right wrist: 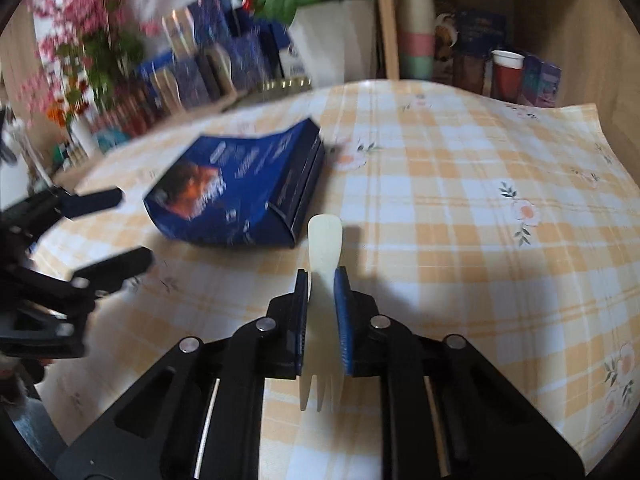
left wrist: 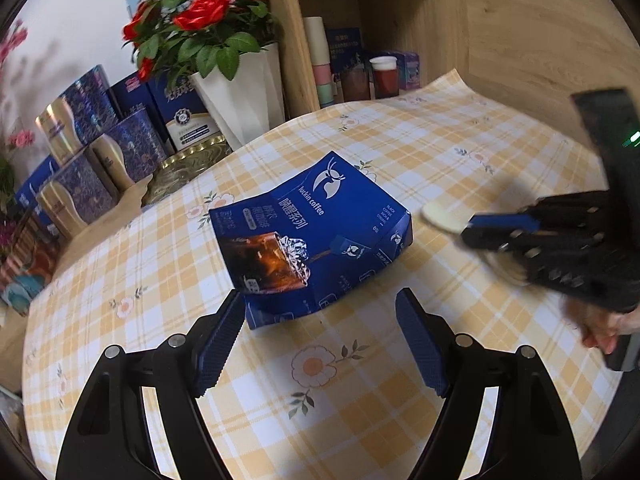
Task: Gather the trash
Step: 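Grasp the blue coffee bag with the left gripper while the right holds the spork, then lift the blue bag and carry it toward the bin with the left gripper while the right holds the spork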
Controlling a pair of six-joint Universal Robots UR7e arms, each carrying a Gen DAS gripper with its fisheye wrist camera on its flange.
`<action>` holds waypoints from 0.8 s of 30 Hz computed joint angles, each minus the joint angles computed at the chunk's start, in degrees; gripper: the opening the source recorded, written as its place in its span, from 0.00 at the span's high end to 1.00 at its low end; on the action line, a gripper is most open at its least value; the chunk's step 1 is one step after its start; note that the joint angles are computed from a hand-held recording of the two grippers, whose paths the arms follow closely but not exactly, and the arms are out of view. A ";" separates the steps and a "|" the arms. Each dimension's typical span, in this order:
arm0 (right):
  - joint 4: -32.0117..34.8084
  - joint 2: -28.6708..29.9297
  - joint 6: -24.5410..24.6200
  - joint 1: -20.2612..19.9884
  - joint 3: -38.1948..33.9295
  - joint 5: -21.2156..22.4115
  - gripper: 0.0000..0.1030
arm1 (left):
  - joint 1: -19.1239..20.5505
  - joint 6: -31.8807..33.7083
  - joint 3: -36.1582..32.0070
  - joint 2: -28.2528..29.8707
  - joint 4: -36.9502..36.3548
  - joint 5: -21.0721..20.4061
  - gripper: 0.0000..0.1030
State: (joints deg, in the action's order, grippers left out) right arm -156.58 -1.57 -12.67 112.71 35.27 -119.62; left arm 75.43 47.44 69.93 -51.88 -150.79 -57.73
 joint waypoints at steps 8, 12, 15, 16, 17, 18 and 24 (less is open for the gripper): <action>-5.35 -2.73 3.85 -1.23 4.72 3.70 0.84 | -0.31 9.93 -5.69 5.49 0.80 5.43 0.26; -5.97 -3.32 4.48 -1.53 5.74 4.97 0.84 | -0.74 19.14 -6.33 7.64 -1.99 8.72 0.26; -5.98 -3.30 4.24 -1.52 5.79 5.21 0.84 | -0.92 25.92 -6.52 9.05 -4.70 10.22 0.29; -5.94 -3.28 4.16 -1.52 5.75 5.29 0.84 | -0.99 27.50 -6.57 9.35 -5.60 10.26 0.29; -5.94 -3.27 4.17 -1.55 5.74 5.37 0.84 | -1.09 29.40 -6.95 9.87 -6.24 10.40 0.33; -6.01 -3.35 4.24 -1.58 5.87 5.49 0.84 | -1.14 30.77 -7.21 10.25 -6.59 10.50 0.34; -6.27 -3.68 4.72 -1.81 6.41 6.27 0.84 | -1.25 38.05 -8.05 11.30 -6.44 9.00 0.51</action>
State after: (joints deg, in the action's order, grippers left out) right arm -162.84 -5.25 -7.95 110.90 41.68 -113.35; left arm 74.19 85.48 61.88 -40.58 -157.23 -48.73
